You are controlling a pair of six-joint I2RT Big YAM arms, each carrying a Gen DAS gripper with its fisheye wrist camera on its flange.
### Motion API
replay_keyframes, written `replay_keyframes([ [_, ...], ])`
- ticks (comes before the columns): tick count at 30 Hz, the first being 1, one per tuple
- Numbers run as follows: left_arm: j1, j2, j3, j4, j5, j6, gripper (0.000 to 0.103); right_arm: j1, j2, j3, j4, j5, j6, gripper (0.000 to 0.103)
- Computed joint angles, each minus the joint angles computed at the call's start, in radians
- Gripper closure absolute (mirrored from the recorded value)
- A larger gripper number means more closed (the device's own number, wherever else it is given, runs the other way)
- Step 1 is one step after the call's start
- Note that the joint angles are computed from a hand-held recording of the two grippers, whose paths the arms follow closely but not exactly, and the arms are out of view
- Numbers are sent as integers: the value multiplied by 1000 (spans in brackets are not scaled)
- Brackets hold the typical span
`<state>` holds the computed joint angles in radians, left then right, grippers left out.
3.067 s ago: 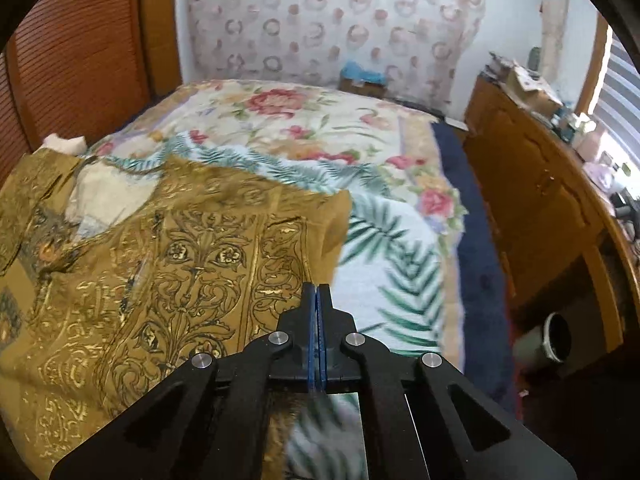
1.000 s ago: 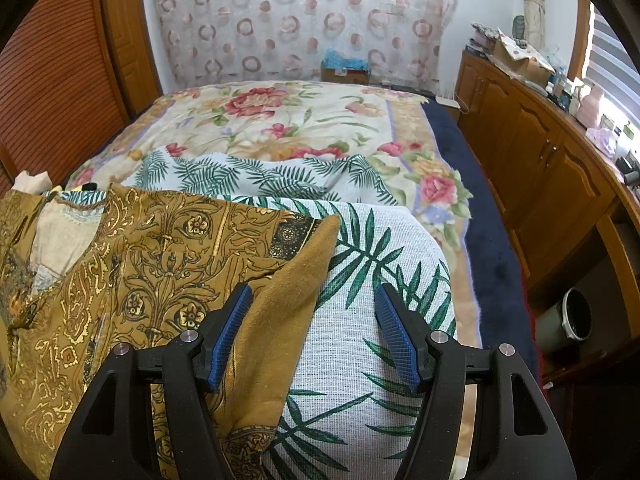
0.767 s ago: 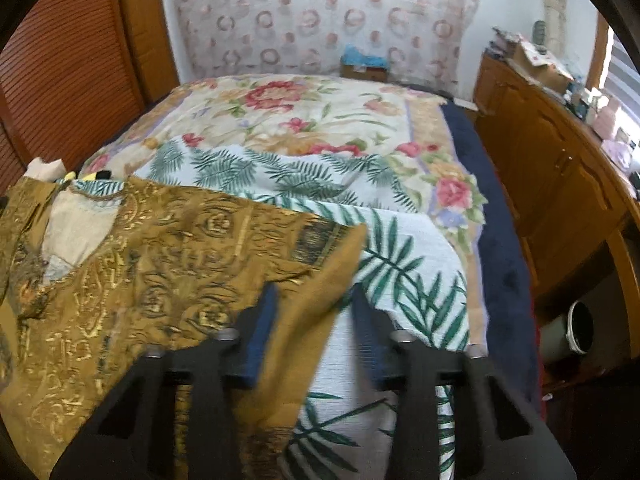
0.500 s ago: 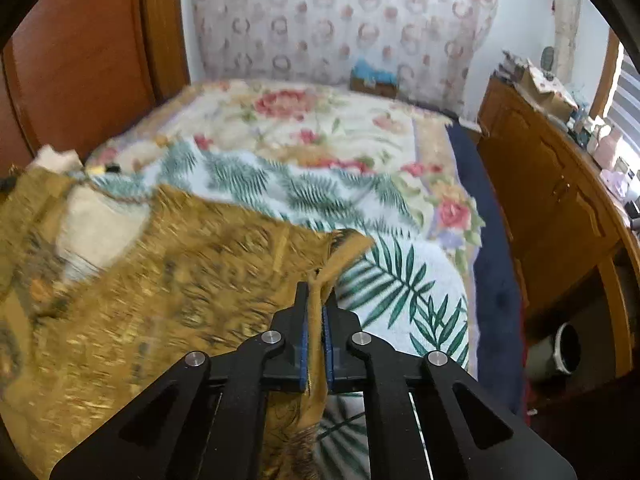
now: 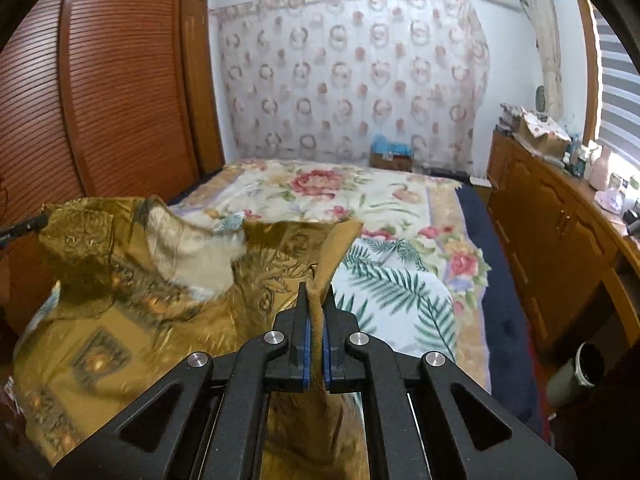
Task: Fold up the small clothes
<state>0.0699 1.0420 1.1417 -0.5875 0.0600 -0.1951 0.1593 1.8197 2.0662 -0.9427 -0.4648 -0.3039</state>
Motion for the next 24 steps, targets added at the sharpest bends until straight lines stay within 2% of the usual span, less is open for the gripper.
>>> replay_keyframes([
  [7,-11,-197,-167,-16,-23,-59,103,-63,-205,-277,39,-76,-23,102],
  [10,-8,-266,-215,-62,-36,-81,103,-89,-258,-351,32,-95,-28,102],
  [15,-21,-354,-273,-143,-80,-118,102,-137,-329,-444,-25,-86,-69,102],
  [19,-35,-381,-287,-192,-130,-121,96,-161,-363,-510,-107,-40,-139,102],
  [21,-17,-378,-277,-196,-121,-119,90,-159,-363,-524,-137,-6,-175,102],
  [24,1,-375,-259,-184,-117,-109,80,-159,-363,-537,-130,29,-180,94],
])
